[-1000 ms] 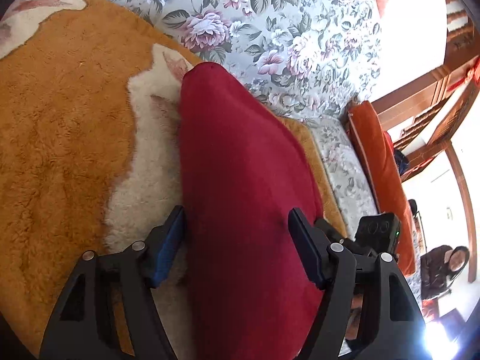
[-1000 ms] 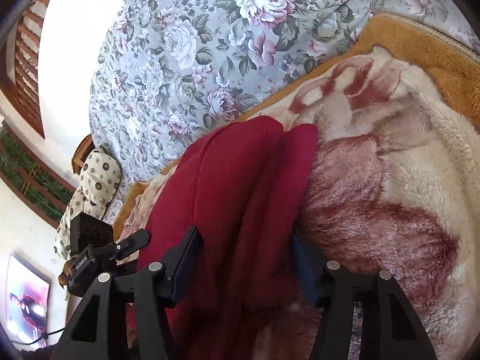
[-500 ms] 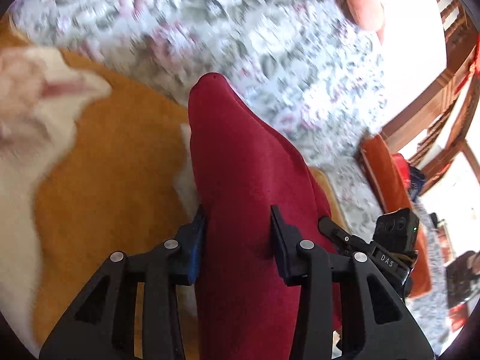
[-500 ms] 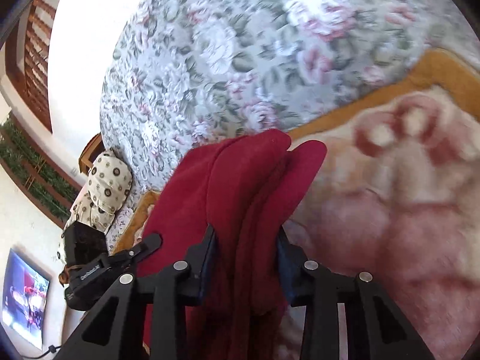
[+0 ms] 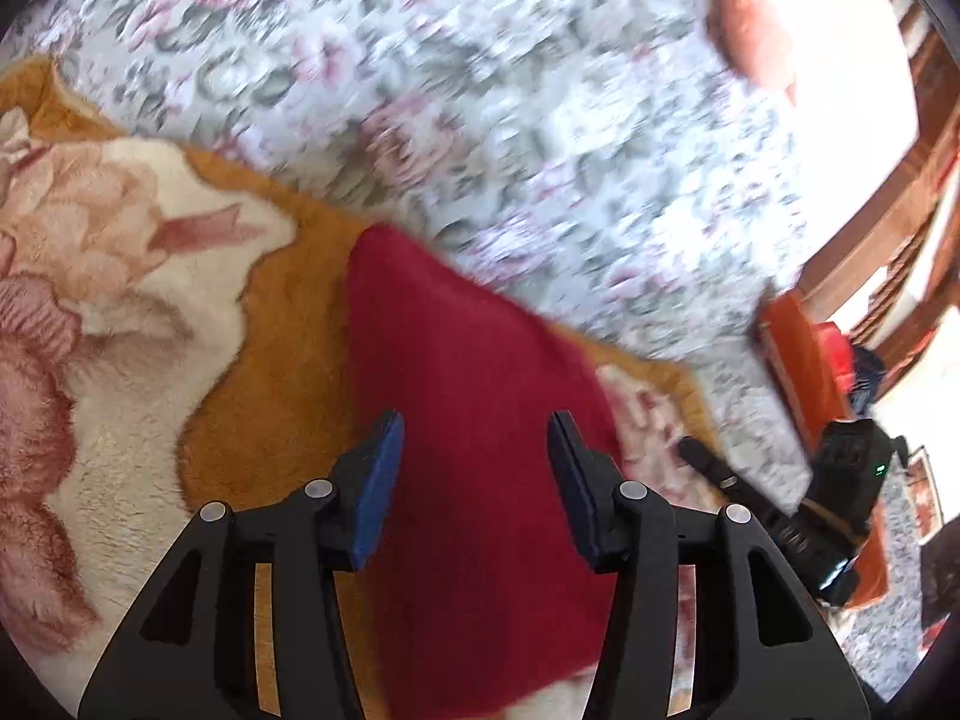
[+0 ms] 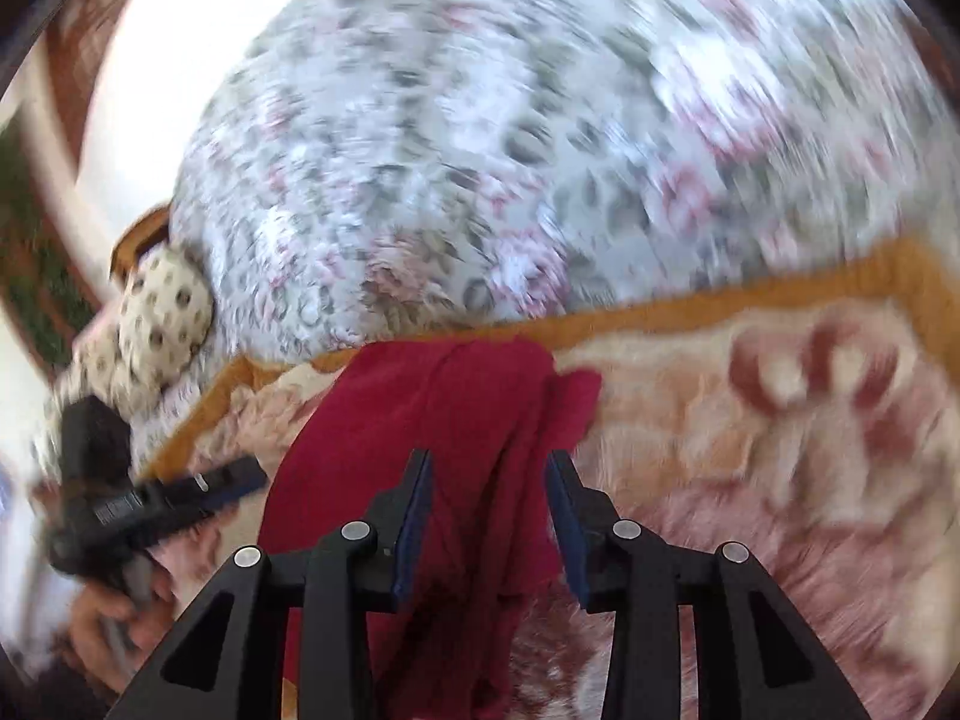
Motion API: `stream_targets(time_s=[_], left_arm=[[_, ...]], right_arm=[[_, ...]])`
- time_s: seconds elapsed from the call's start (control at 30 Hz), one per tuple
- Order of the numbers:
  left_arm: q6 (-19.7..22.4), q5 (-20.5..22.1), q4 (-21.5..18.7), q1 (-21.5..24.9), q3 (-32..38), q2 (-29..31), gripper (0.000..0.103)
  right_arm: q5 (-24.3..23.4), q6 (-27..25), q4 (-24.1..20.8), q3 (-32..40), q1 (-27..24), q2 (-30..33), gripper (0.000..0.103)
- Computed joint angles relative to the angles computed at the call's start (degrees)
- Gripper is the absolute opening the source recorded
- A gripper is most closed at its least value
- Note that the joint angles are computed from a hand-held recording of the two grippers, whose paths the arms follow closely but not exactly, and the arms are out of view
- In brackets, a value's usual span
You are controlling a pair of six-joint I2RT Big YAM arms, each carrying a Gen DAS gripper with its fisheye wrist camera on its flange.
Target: Fold small clothes
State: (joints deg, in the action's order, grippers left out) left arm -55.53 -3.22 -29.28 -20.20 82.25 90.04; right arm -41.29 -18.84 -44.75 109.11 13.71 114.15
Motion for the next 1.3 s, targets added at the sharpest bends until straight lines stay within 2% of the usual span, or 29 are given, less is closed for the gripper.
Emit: stream_targets(time_s=[0.07, 0.13, 0.2, 0.23, 0.27, 0.3, 0.33, 0.37, 0.5, 0.53, 0.57, 0.63, 0.67, 0.77, 0.83, 0.87, 0.97, 1.03, 1.1, 1.2, 1.3], left_arm=[[1.63, 0.17, 1.32, -1.07, 0.53, 0.45, 0.048], [2.69, 2.21, -1.67, -1.8, 3.2, 3.15, 0.048], [1.0, 3.93, -2.77, -1.92, 3.59, 5.13, 0.046], [-0.04, 4.19, -1.55, -1.97, 2.88, 5.34, 0.045], [-0.47, 4.47, 0.18, -2.04, 2.18, 5.42, 0.045], [-0.45, 4.11, -0.14, -2.16, 2.48, 5.69, 0.045], [-0.12, 3.52, -1.19, -2.34, 3.34, 6.17, 0.045], [0.53, 2.57, -3.45, -2.78, 4.93, 6.86, 0.045], [2.57, -0.8, -10.86, -3.97, 10.48, 9.55, 0.046], [2.89, -1.44, -12.46, -4.23, 11.59, 10.04, 0.049], [3.51, -1.71, -15.07, -4.52, 13.42, 10.81, 0.052], [4.78, -1.79, -20.56, -5.3, 17.27, 12.13, 0.07], [4.9, -2.86, -22.85, -5.85, 18.64, 12.51, 0.071], [4.74, -11.59, -36.0, -9.69, 25.4, 14.41, 0.076], [3.44, -13.81, -39.24, -11.7, 25.68, 13.71, 0.089], [1.0, -15.65, -41.55, -13.29, 25.29, 12.95, 0.092], [-3.65, -18.47, -42.44, -16.91, 21.62, 9.86, 0.093], [-5.78, -20.32, -45.2, -18.77, 21.48, 9.88, 0.093], [-7.81, -23.7, -50.11, -20.91, 22.92, 11.37, 0.093], [-9.01, -25.56, -51.42, -22.61, 22.2, 12.16, 0.093], [-11.54, -25.2, -54.26, -23.01, 22.93, 13.37, 0.093]], right_arm=[[1.36, -11.14, -3.6, 0.33, 1.62, -0.43, 0.037], [4.38, -22.64, -7.16, -0.14, 3.32, -0.48, 0.037], [9.68, -27.38, -7.96, -0.45, 4.21, 0.57, 0.037], [13.27, -26.83, -6.06, -0.73, 4.28, 1.19, 0.037], [13.35, -25.49, -7.04, 0.71, 3.79, 2.74, 0.037], [9.63, -23.61, -8.91, 2.64, 2.71, 4.43, 0.037], [6.38, -22.46, -9.12, 3.23, 1.79, 5.35, 0.037], [5.83, -21.98, -8.77, 3.09, 1.64, 5.43, 0.037], [8.84, -19.65, -6.59, 1.15, 2.42, 3.86, 0.038], [10.12, -18.08, -6.42, 0.5, 2.77, 2.98, 0.038], [11.06, -16.63, -6.58, -0.01, 2.91, 2.05, 0.038], [12.79, -12.78, -6.68, -2.46, 2.88, -0.84, 0.038], [13.0, -11.52, -5.6, -4.63, 2.6, -2.59, 0.039], [14.31, -8.83, 0.06, -14.97, 1.31, -10.55, 0.04], [11.91, -7.27, 3.43, -22.53, -0.15, -16.22, 0.04], [11.02, -6.67, 4.57, -25.34, -0.7, -18.36, 0.041], [9.84, -5.84, 10.91, -35.11, -2.29, -25.07, 0.041], [9.84, -4.04, 16.1, -41.22, -3.32, -28.18, 0.042], [13.36, -4.22, 16.91, -43.47, -2.99, -29.33, 0.042], [14.0, -2.49, 20.85, -45.25, -3.35, -30.72, 0.042], [14.88, -1.93, 21.07, -45.11, -3.33, -30.39, 0.042]])
